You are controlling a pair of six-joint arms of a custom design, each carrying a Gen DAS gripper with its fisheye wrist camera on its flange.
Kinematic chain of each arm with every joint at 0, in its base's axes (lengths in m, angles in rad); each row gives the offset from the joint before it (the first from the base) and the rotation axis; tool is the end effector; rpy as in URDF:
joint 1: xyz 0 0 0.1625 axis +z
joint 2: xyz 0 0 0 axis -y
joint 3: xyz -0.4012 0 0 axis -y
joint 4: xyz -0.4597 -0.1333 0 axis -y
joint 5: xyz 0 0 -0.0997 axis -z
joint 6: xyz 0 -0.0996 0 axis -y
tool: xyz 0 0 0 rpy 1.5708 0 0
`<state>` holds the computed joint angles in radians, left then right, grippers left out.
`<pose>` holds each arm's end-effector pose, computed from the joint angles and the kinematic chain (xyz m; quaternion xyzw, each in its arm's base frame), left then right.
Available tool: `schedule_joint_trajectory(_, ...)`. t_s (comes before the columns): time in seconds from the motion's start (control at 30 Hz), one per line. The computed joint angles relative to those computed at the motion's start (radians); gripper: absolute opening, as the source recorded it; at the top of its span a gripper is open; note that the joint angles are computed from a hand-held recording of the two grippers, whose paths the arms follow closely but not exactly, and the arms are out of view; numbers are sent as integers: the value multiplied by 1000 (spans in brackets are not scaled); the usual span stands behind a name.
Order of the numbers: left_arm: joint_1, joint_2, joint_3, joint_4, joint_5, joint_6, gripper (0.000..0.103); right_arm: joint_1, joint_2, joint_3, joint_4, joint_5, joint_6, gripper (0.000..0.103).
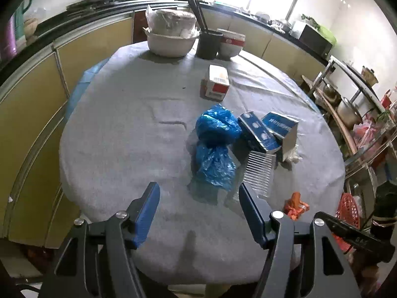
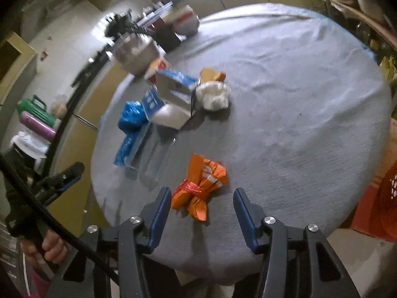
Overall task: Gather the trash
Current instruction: 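Return both tools to the table, right tool to the orange wrapper bundle, then grasp the orange wrapper bundle with the right tool while the left tool grasps the blue bags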
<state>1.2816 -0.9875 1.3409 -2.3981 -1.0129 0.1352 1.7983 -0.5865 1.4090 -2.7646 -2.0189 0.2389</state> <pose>-0.0440 -0.8002 0.3086 0.1336 0.9271 -0.2456 0.2495 0.2620 -0.7322 0.0002 -0.0465 -0.9580 0.2256 0.1709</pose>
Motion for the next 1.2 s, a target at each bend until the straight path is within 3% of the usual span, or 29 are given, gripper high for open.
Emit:
schedule_joint_trajectory(0.13,15,74,-112,73,-23,-6,67,3,51,-84,102,-15,71,53)
schedule_joint_trajectory(0.33,37,220,-347,300,-61,-88,67,6,128,-201,231,-52,134,40)
schedule_joint_trajectory(0.5,52,294,-455,401,-101,-122,66,21,170,-240,216,-103,74,35)
schedule_joint_trajectory(0.6,64,324,-502,469,-129,-155,32,26,174,-232,186,-108,32,34)
schedule_joint_trajectory(0.63,69,329,-509,475,-142,-158,29,27,172,-229,179,-108,25,33)
schedule_joint_trajectory(0.8,76,287,-449,408,-162,-174,9,38,128,-152,54,-111,-53,33)
schedule_joint_trajectory(0.97,48,180,-288,240,-106,-128,5,47,61,-62,-71,-95,-109,33)
schedule_joint_trajectory(1.2,26,78,-162,109,-79,-115,2,56,-1,34,-222,-88,-168,33)
